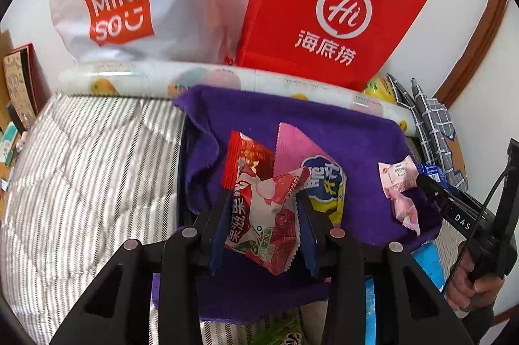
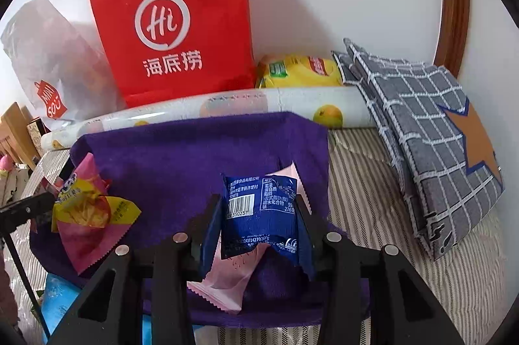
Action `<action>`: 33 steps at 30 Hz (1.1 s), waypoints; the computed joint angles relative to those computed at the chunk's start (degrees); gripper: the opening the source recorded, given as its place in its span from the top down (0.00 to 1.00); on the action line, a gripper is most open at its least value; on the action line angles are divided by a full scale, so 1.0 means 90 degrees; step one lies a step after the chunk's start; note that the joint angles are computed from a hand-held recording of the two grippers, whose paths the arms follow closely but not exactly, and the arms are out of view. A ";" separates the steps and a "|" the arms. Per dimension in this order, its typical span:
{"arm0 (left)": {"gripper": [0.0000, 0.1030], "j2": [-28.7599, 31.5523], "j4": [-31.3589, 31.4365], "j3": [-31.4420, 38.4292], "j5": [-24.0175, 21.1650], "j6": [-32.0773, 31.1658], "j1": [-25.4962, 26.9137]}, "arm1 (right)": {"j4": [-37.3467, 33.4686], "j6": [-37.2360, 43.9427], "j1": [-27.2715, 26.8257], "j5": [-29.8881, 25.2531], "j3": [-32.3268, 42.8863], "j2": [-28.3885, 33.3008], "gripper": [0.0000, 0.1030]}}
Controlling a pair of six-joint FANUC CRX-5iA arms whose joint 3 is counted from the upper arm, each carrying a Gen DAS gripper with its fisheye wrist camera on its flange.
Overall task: Organize snacks
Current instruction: 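Open both grippers to drop the two packets onto the towel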
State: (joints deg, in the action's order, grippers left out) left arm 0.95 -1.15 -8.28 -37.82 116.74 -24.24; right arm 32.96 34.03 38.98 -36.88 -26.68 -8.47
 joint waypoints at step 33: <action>0.19 -0.0226 -0.0060 -0.0002 -0.0013 -0.0150 -0.0185 | 0.1224 -0.0890 0.0518 -0.0035 -0.0586 -0.0690 0.35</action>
